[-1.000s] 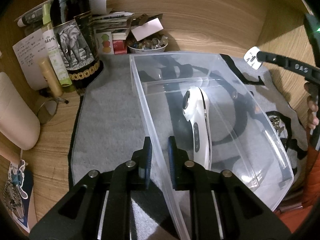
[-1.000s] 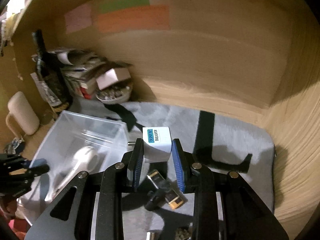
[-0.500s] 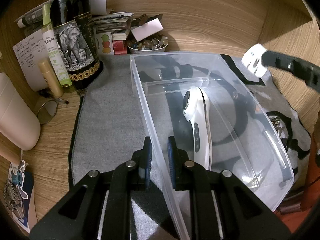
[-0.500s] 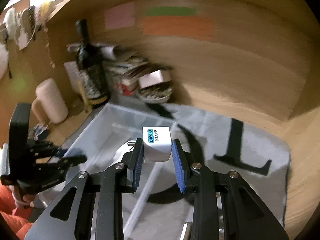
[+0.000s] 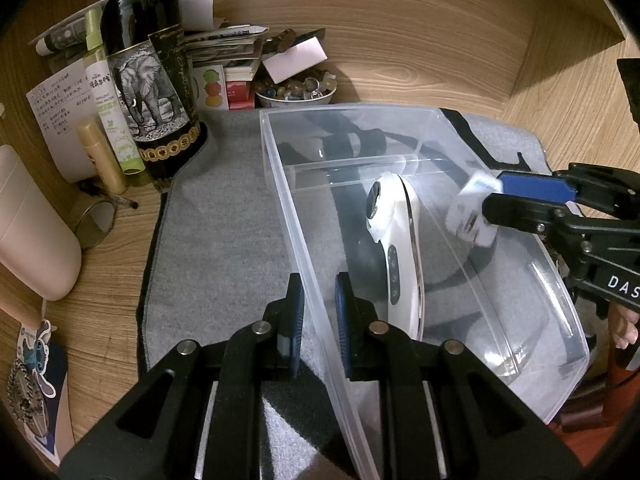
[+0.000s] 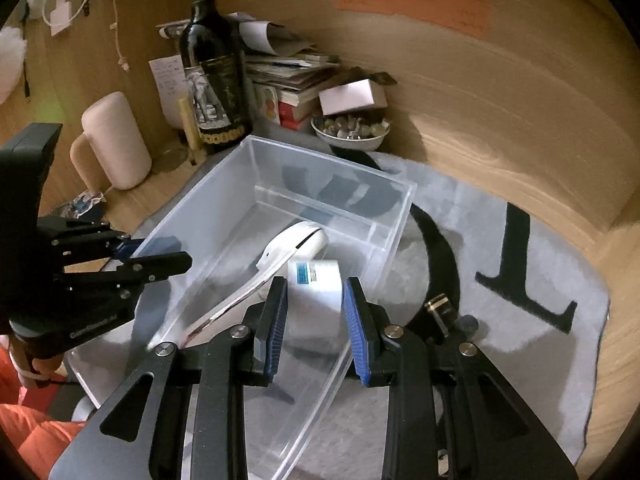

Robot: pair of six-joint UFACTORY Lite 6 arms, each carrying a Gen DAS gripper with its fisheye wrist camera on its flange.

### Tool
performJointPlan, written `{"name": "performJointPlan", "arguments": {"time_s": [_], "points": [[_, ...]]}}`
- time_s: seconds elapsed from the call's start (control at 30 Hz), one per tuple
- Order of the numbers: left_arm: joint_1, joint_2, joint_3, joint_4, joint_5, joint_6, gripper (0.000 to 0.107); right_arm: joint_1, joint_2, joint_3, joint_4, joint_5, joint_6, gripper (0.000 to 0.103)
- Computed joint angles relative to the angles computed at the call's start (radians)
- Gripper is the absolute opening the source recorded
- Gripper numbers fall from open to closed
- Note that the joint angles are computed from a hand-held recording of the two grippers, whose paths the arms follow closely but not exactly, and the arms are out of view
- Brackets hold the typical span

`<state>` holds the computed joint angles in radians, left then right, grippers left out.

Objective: Organize rigid objects

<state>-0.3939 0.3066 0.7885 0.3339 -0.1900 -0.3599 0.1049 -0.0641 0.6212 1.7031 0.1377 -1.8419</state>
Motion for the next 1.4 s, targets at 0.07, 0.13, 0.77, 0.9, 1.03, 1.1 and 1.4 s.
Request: {"name": "performJointPlan", "arguments": {"time_s": [0.07,0.13,0.77,0.9,1.03,1.1,1.4], "points": [[0.000,-0.001,-0.001,0.006,0.000,-0.005,0.016,-0.002,-0.030,-0.012,-0.011,-0.004,0.012,0.028],[-0.001,-0.001,-0.001,-0.002,0.000,0.002,0.016,-0.011,-0.072,-0.029,-0.021,-0.004,0.019,0.037],[-0.014,0.000,0.015,-0.104,0.035,0.067,0.014,-0.365,-0.070,-0.001,-0.241,0.098,0.109,0.051],[0.004,0.001,0.015,0.054,0.026,-0.106,0.014,-0.393,0.128,0.124,-0.238,0.103,0.109,0.051],[0.009,0.006,0.018,0.082,0.019,-0.135,0.014,-0.395,0.300,0.235,-0.324,0.077,0.210,0.051],[0.008,0.007,0.020,0.078,0.020,-0.132,0.014,-0.410,0.346,0.264,-0.402,0.107,0.299,0.051],[-0.005,0.009,0.031,-0.010,0.040,-0.044,0.014,-0.353,0.375,0.206,-0.193,0.050,0.065,0.051]]}}
